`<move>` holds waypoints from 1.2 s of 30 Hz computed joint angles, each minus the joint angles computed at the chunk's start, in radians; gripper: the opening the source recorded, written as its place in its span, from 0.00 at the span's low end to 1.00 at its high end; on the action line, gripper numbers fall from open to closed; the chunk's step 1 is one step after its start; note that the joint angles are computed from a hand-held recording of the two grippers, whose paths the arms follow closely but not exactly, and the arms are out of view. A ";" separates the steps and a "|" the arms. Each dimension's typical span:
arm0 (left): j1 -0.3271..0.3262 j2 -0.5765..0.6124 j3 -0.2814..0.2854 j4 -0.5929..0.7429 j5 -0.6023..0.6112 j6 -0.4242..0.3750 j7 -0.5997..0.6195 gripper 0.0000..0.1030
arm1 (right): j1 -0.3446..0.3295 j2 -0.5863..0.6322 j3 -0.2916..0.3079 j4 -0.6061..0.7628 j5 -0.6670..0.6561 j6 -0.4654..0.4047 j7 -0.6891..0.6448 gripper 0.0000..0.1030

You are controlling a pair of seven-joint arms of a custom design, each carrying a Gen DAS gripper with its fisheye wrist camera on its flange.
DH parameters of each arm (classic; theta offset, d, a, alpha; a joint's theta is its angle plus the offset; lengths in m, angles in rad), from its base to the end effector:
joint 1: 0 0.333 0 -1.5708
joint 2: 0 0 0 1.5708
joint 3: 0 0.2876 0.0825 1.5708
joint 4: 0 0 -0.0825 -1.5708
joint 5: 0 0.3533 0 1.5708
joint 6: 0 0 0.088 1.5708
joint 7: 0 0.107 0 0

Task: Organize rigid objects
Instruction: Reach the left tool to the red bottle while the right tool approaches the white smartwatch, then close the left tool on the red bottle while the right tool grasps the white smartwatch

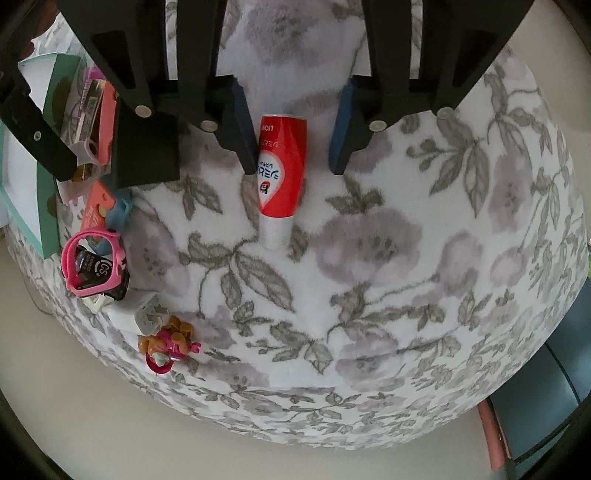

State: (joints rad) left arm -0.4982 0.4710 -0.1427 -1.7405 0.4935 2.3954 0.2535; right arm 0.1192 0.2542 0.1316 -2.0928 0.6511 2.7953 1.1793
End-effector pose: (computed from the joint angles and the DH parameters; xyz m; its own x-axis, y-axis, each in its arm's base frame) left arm 0.5232 -0.3742 0.3209 0.3476 -0.9361 0.0531 -0.8723 -0.3437 -0.3477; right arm 0.5704 0.1144 0.3372 0.1337 -0.9385 -0.3183 -0.9012 0.0184 -0.4329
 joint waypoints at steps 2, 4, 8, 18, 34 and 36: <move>-0.007 0.012 0.005 0.019 0.013 -0.012 0.000 0.36 | 0.002 0.016 -0.002 0.013 -0.008 -0.001 0.007 0.75; -0.012 0.030 0.010 0.044 0.021 -0.021 0.001 0.35 | 0.000 0.034 0.000 0.028 -0.014 -0.007 0.015 0.71; -0.021 0.063 0.022 0.095 0.042 -0.043 0.011 0.34 | -0.008 0.054 0.007 0.041 -0.021 0.000 0.024 0.62; -0.034 0.100 0.045 0.139 0.040 -0.025 0.021 0.28 | -0.022 0.046 0.023 0.031 0.015 0.031 0.000 0.57; 0.010 0.000 0.014 -0.028 0.002 0.107 -0.018 0.27 | -0.035 -0.046 0.023 -0.017 0.139 0.099 -0.090 0.56; 0.011 -0.006 0.012 -0.034 -0.006 0.111 -0.020 0.28 | -0.032 -0.063 0.016 -0.026 0.154 0.099 -0.098 0.55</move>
